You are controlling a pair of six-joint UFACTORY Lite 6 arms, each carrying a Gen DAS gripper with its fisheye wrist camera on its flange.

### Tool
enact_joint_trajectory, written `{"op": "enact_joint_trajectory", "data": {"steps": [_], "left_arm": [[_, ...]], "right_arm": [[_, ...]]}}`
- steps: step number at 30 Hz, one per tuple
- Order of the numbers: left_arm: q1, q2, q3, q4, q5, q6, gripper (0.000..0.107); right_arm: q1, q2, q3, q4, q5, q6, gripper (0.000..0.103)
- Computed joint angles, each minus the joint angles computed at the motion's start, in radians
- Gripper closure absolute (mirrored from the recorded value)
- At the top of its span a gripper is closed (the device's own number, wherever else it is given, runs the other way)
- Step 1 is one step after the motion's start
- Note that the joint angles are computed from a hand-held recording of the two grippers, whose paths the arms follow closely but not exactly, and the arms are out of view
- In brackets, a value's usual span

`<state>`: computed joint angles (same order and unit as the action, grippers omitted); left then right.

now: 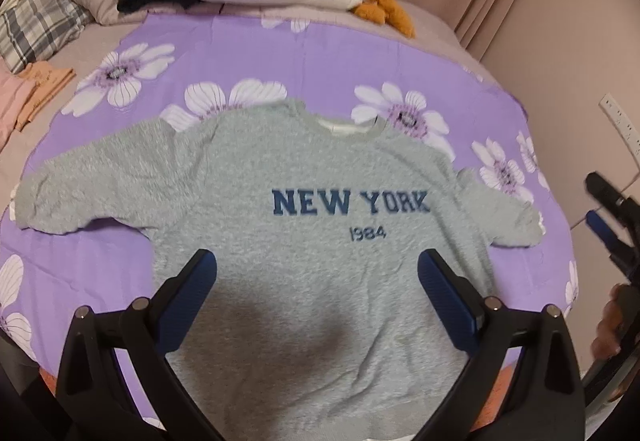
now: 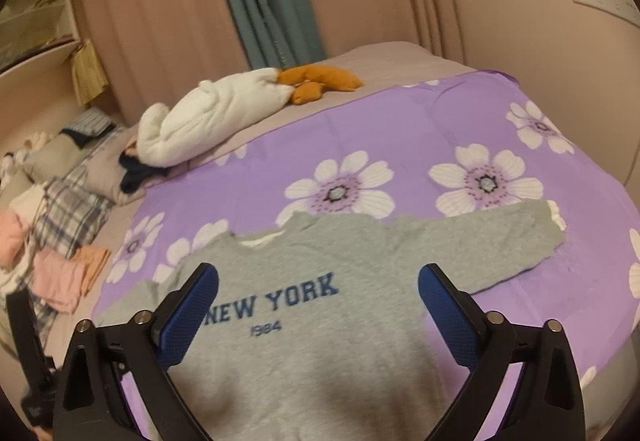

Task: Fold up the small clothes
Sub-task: 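Grasp the white-lined sleeve cuff of the sweatshirt with the right gripper, then carry the held cuff across the sweatshirt body toward the left gripper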

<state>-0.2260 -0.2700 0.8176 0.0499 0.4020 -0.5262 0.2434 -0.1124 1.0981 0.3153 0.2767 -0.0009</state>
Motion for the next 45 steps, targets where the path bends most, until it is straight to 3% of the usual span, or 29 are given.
{"op": "enact_joint_trajectory", "data": {"steps": [5,8,10,12,17,20,24,30,36,40,45], "left_arm": [[0.023,0.108,-0.022,-0.132,-0.034,0.139,0.015],[0.03,0.153,-0.043,-0.163,-0.041,0.171,0.024],[0.034,0.176,-0.054,-0.146,-0.04,0.163,0.027],[0.044,0.182,-0.076,-0.156,-0.046,0.185,0.032],[0.098,0.23,-0.114,-0.301,-0.05,0.33,0.041],[0.104,0.217,-0.143,-0.284,-0.07,0.318,0.047],[0.113,0.19,-0.164,-0.279,-0.057,0.303,0.048],[0.129,0.163,-0.19,-0.304,-0.052,0.321,0.048],[0.168,0.122,-0.222,-0.359,-0.035,0.386,0.052],[0.174,0.126,-0.204,-0.376,-0.014,0.41,0.051],[0.186,0.061,-0.179,-0.339,0.036,0.393,0.046]], "right_arm": [[-0.154,0.059,0.006,0.348,0.043,-0.325,0.018],[-0.296,0.16,0.049,0.529,0.113,-0.495,0.035],[-0.381,0.262,0.107,0.52,0.142,-0.479,0.049],[-0.446,0.359,0.167,0.474,0.151,-0.422,0.055],[-0.602,0.628,0.343,0.445,0.194,-0.339,0.056],[-0.645,0.751,0.44,0.429,0.209,-0.293,0.056],[-0.692,0.86,0.527,0.588,0.253,-0.396,0.057],[-0.71,1.005,0.693,0.628,0.264,-0.396,0.078],[-0.697,0.87,0.545,0.646,0.126,-0.433,0.085],[-0.661,0.868,0.57,0.479,0.092,-0.293,0.085],[-0.58,0.668,0.46,0.428,-0.007,-0.353,0.085]]}}
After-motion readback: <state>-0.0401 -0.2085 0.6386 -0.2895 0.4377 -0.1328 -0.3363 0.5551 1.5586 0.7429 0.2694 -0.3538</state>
